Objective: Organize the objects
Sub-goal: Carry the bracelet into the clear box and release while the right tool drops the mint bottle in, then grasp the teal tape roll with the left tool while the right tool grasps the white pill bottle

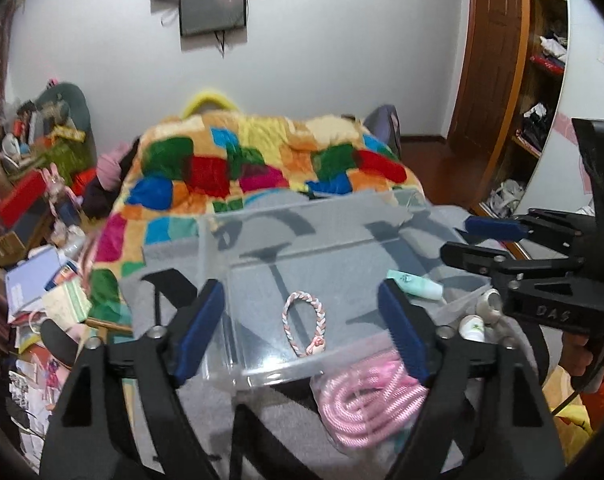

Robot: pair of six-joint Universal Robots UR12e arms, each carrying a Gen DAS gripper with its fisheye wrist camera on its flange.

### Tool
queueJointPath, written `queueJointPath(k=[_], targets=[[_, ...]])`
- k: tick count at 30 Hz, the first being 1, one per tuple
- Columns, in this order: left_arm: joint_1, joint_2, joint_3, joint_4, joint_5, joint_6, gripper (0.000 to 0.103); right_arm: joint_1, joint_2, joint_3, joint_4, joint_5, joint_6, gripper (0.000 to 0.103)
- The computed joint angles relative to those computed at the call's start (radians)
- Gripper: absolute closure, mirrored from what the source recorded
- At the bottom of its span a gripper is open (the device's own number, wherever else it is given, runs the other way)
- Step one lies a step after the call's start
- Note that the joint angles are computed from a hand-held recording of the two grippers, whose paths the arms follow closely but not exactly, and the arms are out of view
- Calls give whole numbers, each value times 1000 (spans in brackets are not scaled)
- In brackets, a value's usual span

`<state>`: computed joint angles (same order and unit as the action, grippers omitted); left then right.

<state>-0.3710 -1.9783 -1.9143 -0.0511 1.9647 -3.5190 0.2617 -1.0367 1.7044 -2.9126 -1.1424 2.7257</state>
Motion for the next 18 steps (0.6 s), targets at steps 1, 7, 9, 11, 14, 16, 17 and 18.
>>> queueJointPath(k=[1, 7, 9, 11, 14, 16, 17, 18], targets=[[-8, 2, -5, 12, 14, 3, 14, -9, -10, 18, -27, 11, 7, 54], [-44, 4, -28, 46, 32, 2, 8, -41, -46, 80, -72, 39, 31, 49], [-49, 2, -35, 39, 15, -16, 8, -50, -54, 100, -71, 44, 27, 46], [-54, 0, -43, 28, -2, -38, 8, -56, -60, 122, -79, 40, 19, 46], [-58, -7, -49, 4, -39, -65, 8, -67, -67, 151, -61, 54, 8, 45], [-60, -14, -53, -11, -74, -84, 8, -72, -66, 161, -38, 58, 7, 45], [-61, -16, -54, -16, -88, -90, 8, -74, -64, 165, -30, 56, 8, 45], [-64, -19, -57, -20, -106, -96, 8, -75, -62, 167, -22, 52, 8, 45]])
